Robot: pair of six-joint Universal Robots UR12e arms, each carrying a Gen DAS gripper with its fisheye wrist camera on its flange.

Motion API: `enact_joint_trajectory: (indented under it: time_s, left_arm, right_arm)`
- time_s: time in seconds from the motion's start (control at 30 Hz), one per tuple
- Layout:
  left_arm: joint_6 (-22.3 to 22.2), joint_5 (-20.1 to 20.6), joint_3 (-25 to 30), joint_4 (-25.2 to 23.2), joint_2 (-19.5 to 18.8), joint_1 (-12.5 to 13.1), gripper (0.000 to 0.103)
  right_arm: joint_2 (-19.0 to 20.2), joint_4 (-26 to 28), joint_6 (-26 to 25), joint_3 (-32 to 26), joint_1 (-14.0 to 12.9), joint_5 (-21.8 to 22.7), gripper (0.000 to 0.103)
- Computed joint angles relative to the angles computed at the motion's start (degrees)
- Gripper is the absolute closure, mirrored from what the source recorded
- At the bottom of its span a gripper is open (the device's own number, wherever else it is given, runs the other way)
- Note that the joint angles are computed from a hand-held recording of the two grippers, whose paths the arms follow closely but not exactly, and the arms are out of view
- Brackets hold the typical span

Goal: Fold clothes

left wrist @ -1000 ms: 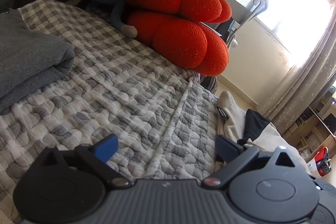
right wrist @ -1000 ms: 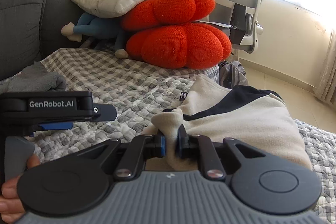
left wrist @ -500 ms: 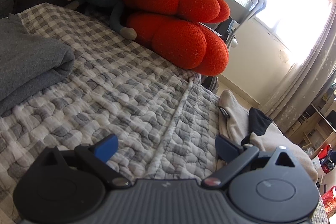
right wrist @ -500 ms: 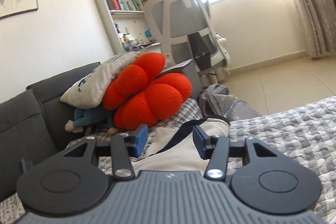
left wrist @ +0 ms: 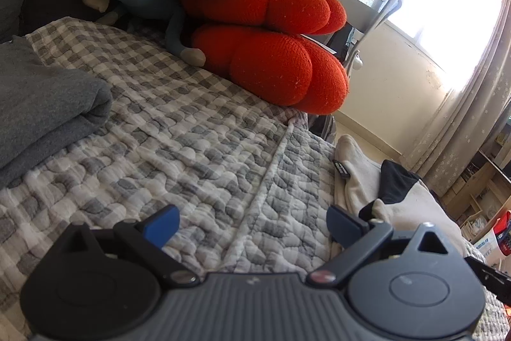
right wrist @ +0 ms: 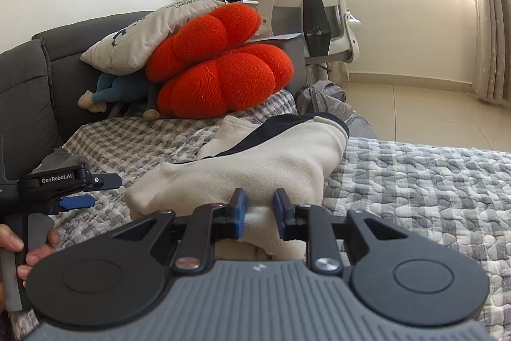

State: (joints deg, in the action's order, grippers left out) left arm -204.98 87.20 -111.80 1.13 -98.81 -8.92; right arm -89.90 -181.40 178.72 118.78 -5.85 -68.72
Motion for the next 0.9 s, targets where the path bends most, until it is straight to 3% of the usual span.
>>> enact_joint_trajectory:
  time_s: [0.07,0.17,0.3,0.37,0.47,0.6,0.67,0.9]
  left_arm:
    - [1.28,1.26,0.39,-0.36,0.42,-0.84,0.004]
    - [-0.50,-4.68,0.70,0.19,1.00,-0.81,0.004]
    - [-0.39,-6.71,3.03,0.75,0.44,-2.99,0.004]
    - [2.41,-5.82,4.40,0.84,-0.28,-4.65,0.004]
    - [6.89,-0.74,6.32,-0.77,-1.82,-7.53,0.004]
    - [10.10,4.78,7.74,-2.87,-4.11,-9.39,0.003]
    - [11.48,6.35,7.48,-1.58,-5.07,-9.56,0.000]
    - [11.77,5.59,7.38,-2.50,-5.12,-9.05,0.000]
  right_arm:
    - [0.06,0.55,-0.59,0.19,0.10,-0.19,0.078]
    - [0.08,-0.44,-2.07,0.82,0.35,-0.82,0.078]
    - [-0.07,0.86,-1.27,0.73,-0.41,0.87,0.078]
    - [-0.27,1.93,-1.65,0.57,-0.52,1.08,0.078]
    - [-0.31,1.88,-1.03,0.72,-0.75,1.64,0.078]
    - [-0.18,0.17,-0.40,1.38,-1.05,2.27,0.078]
    - [-0.14,-0.25,-0.71,1.48,-0.90,1.95,0.078]
    - [0.10,-2.12,-0.06,1.85,-1.26,2.83,0.078]
